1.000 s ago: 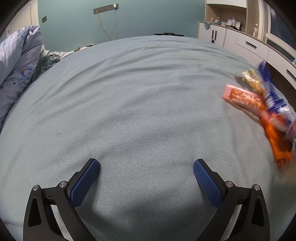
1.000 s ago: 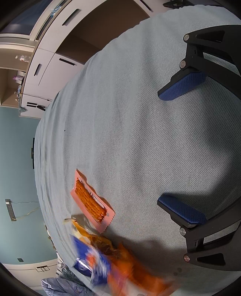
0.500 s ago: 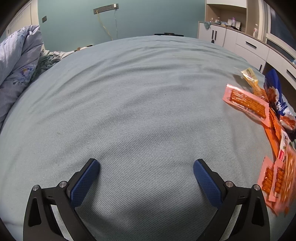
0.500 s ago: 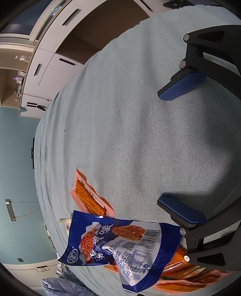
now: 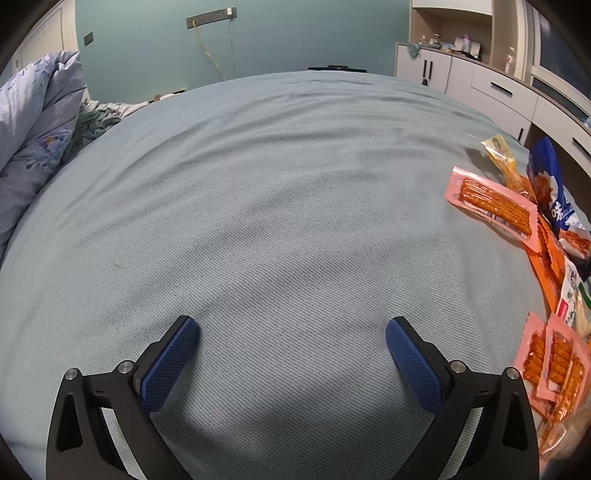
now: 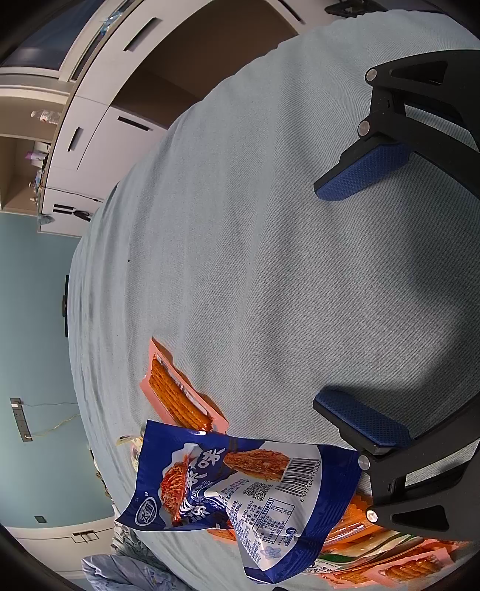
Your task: Organize snacks
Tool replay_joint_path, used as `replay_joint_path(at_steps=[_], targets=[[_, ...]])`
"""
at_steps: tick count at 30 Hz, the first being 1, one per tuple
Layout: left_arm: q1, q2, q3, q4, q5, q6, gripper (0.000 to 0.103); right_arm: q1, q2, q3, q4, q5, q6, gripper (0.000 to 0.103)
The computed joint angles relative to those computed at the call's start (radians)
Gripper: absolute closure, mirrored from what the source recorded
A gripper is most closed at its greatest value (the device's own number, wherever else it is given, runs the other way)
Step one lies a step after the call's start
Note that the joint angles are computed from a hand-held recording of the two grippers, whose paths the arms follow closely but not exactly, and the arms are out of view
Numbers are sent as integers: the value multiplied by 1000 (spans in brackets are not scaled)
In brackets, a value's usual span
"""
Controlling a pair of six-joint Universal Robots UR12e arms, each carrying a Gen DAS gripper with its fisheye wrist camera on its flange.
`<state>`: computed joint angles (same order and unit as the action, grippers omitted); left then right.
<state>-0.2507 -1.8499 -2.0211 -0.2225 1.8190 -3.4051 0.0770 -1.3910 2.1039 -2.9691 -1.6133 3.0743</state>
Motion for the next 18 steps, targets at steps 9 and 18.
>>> replay_joint_path(at_steps=[9, 18], targets=[[-2, -2, 2, 0, 1, -3, 0, 2, 0, -1, 4, -5, 0, 0], [-2, -1, 2, 0, 0, -3, 0, 2, -1, -1, 5, -2, 1, 0]])
